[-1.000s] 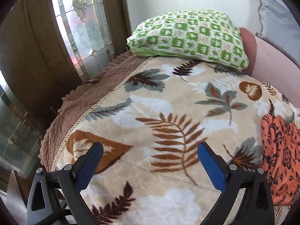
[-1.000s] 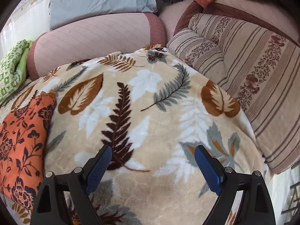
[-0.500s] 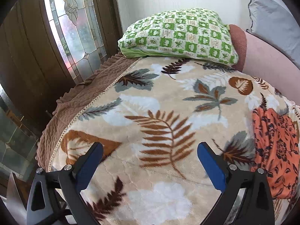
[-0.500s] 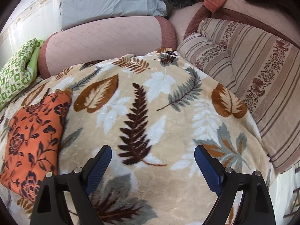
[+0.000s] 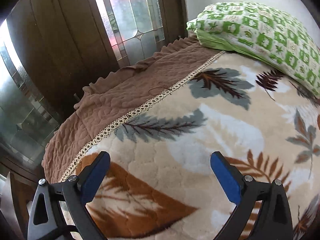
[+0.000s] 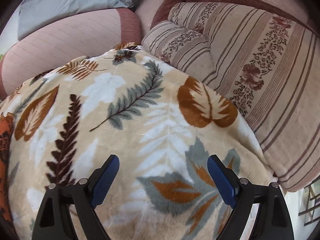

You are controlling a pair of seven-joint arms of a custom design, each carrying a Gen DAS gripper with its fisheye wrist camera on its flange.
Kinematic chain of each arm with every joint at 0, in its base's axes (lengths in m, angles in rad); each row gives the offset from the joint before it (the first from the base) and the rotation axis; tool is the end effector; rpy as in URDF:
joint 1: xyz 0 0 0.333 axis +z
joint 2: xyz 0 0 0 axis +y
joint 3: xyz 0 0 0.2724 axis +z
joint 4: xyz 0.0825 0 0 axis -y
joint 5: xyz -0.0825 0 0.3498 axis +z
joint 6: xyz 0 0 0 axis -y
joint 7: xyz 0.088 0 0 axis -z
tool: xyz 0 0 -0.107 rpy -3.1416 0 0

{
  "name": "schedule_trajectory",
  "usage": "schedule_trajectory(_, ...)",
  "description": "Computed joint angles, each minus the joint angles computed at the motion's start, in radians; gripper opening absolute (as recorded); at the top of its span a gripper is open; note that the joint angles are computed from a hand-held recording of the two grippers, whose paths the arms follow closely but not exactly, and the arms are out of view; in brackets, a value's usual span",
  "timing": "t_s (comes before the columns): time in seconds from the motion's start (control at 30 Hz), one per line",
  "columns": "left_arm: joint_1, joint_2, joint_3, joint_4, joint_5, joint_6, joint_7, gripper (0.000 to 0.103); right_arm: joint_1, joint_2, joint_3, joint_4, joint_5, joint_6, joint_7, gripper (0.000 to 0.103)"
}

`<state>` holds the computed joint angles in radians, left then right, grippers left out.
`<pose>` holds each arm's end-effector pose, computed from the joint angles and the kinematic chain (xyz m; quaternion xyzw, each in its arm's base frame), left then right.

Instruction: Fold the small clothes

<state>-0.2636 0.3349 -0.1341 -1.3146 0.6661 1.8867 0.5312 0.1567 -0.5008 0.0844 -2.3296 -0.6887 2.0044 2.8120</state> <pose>0.6074 -0.1899 0.5500 -0.8193 0.4750 -0.0931 0.3073 0.4061 0.0642 0.5261 -0.3692 0.8626 -0.3399 0.0628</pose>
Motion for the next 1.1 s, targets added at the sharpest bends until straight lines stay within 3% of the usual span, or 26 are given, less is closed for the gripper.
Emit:
schedule_trajectory(0.47,0.015,0.076,0.032,0.057,0.011,0.075,-0.099,0.1,-0.056,0.03,-0.025,-0.018,-0.07,0.058,0.051,0.092)
schedule_trajectory(0.67,-0.004,0.141,0.051,0.118,0.041,0.049,-0.081,0.1,-0.079,0.062,-0.035,-0.01,-0.085,0.08,0.075,0.092)
schedule_trajectory(0.83,0.022,0.13,0.044,0.085,-0.014,0.087,-0.067,0.102,-0.091,0.063,-0.071,-0.041,-0.032,0.129,0.077,0.092)
schedule_trajectory(1.1,0.009,0.162,0.049,0.138,-0.008,0.043,-0.047,0.103,-0.11,0.048,-0.088,-0.068,0.026,0.173,0.06,0.103)
